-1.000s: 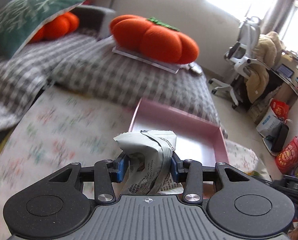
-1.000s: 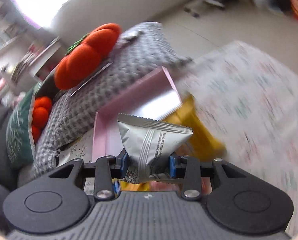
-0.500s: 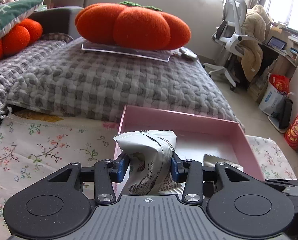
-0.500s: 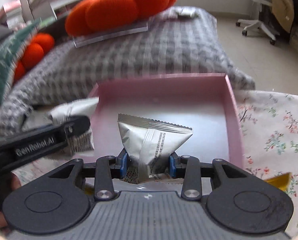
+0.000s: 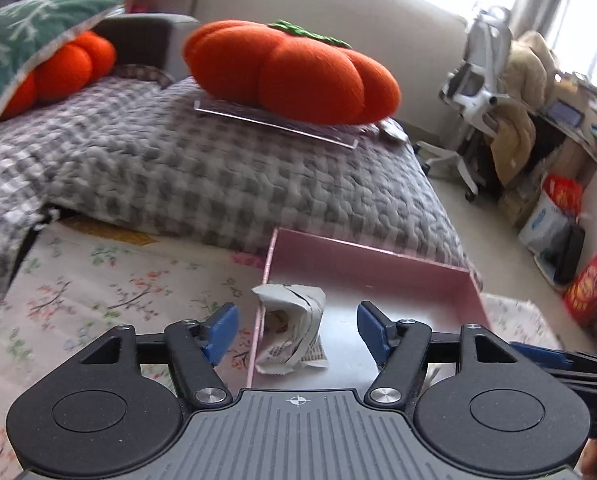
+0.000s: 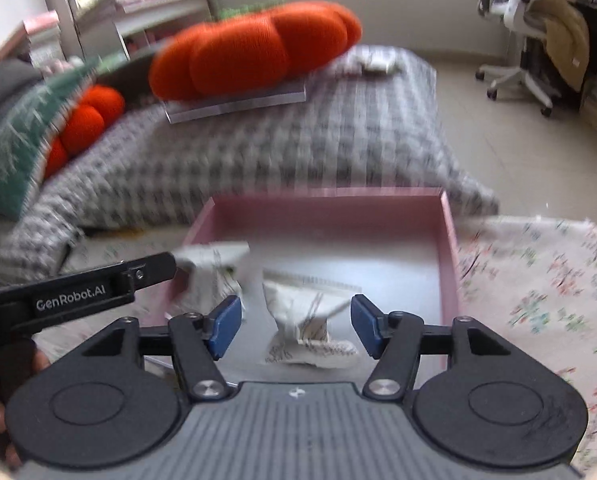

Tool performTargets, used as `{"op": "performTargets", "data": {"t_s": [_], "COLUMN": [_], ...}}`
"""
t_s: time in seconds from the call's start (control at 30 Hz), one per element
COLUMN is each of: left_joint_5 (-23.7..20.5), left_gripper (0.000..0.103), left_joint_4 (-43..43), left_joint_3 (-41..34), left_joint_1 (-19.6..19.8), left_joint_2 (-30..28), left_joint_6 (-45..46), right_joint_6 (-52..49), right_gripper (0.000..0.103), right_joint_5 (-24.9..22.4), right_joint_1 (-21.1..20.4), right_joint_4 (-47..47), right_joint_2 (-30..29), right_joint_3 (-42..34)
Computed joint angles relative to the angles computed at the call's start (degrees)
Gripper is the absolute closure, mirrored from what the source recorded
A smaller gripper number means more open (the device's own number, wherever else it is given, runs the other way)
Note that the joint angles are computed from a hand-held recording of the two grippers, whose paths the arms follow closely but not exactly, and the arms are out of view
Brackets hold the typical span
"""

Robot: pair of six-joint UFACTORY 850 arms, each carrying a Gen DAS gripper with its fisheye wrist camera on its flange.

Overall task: Organize snacks
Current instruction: 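Grasp the yellow pastry pack with the left tool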

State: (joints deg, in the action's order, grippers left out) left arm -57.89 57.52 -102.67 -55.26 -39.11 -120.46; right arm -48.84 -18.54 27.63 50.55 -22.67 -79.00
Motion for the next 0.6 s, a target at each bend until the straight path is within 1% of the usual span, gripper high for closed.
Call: {"op": "performTargets", "data": {"t_s": [0.03, 0.13, 0.17, 0.2, 0.23, 0.3, 0.33, 0.4, 0.47, 0.53, 0.6], "left_joint_5": [-0.62, -3.27, -4.25, -4.91, -5.32, -5.45, -5.07, -3.43, -0.30, 3.70, 6.15], "left_gripper": [0.037, 0.035, 0.033, 0.031, 0.031, 0.030, 0.030, 0.030, 0.030, 0.030, 0.030], "left_joint_4": [-0.71, -4.91, -6.47, -7.87, -9.58, -12.11, -13.01, -15.41, -17.30, -18.98, -20.10], "left_joint_3": [-0.10, -2.73, -3.98, -5.23, -6.60, -8.68, -9.32, -10.28, -9.13, -8.18, -8.58], "left_joint_1": [-0.29, -1.37, -1.85, -2.31, -2.82, -3.87, -4.46, -5.43, -6.07, -6.53, -6.95], "left_joint_2": [0.30, -0.17, -0.68, -1.25, -1.93, -3.24, -3.75, -4.78, -4.51, -4.26, -4.74], "left_joint_6": [-0.21, 1.07, 1.57, 2.07, 2.77, 3.53, 3.91, 4.64, 3.02, 1.13, -0.10], "right_joint_6": [-2.30, -2.29, -2.72, -2.78, -2.31, -3.43, -4.47, -5.05, -5.51, -3.60, -0.14], "right_gripper": [0.037, 0.029, 0.027, 0.022, 0.016, 0.010, 0.008, 0.006, 0.006, 0.006, 0.006], "right_joint_5": [0.12, 1.25, 1.36, 1.46, 1.75, 1.87, 1.49, 0.62, 0.49, 0.58, 1.53], "right_joint_1": [-0.45, -1.15, -1.62, -2.06, -2.24, -3.15, -3.82, -4.76, -5.21, -5.66, -5.61], "right_joint_4": [2.54, 3.33, 4.02, 4.40, 4.25, 5.25, 5.99, 5.57, 4.79, 1.63, -3.15], "right_joint_2": [1.66, 5.15, 6.37, 7.64, 8.34, 10.39, 10.10, 11.58, 11.84, 12.21, 12.00], "right_joint_3": [1.22, 3.57, 4.60, 5.66, 6.09, 8.09, 8.07, 9.98, 11.13, 11.90, 11.71]}}
